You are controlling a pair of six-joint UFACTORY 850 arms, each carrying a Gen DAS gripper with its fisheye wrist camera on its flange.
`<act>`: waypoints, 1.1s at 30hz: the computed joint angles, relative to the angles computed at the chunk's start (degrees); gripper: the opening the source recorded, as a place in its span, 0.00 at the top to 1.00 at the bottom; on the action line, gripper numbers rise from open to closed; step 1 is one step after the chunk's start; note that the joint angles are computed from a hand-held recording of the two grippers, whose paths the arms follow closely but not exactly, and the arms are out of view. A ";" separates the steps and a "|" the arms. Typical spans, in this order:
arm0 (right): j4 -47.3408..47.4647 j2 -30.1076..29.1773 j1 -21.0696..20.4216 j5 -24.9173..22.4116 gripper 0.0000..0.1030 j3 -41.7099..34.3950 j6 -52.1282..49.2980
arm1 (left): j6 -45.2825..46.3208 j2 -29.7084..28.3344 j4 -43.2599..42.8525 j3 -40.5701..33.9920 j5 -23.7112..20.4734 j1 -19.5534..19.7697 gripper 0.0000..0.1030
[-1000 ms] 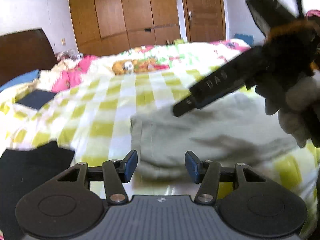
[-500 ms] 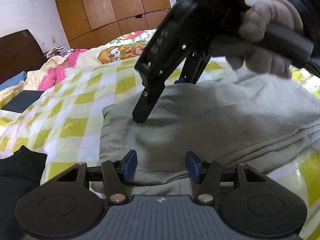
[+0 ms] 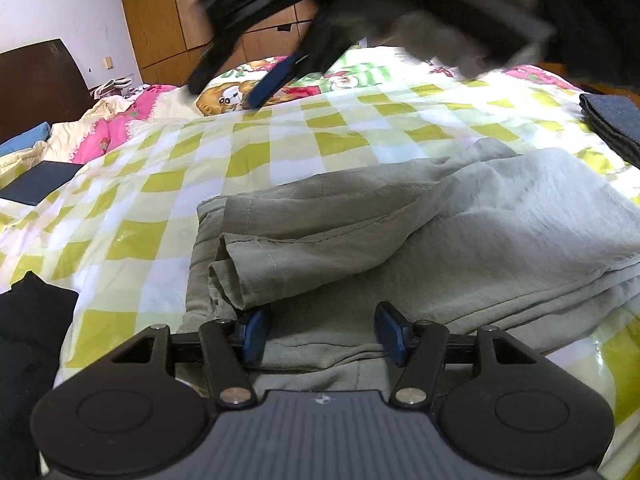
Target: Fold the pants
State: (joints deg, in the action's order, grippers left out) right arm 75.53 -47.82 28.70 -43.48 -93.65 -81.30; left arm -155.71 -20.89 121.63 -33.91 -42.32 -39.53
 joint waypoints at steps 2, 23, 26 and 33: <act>1.46 4.84 -1.59 1.21 0.41 6.86 -4.05 | -0.27 -0.06 0.25 -0.08 0.03 0.19 0.31; 22.80 18.94 -14.05 6.99 0.38 34.87 -18.09 | 17.26 0.05 -19.05 -8.03 8.11 10.74 0.30; 34.89 25.77 -18.24 9.76 0.34 44.03 -26.70 | 20.86 -0.25 -22.22 -7.53 3.06 6.61 0.30; 42.33 26.36 -26.34 1.75 0.30 53.43 -25.11 | 21.60 -2.49 -18.99 -10.14 3.71 0.05 0.27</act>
State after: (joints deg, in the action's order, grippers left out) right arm 117.85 -21.47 2.35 -41.73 -40.21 -106.41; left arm -134.11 -23.39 102.65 -44.05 -38.61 -39.49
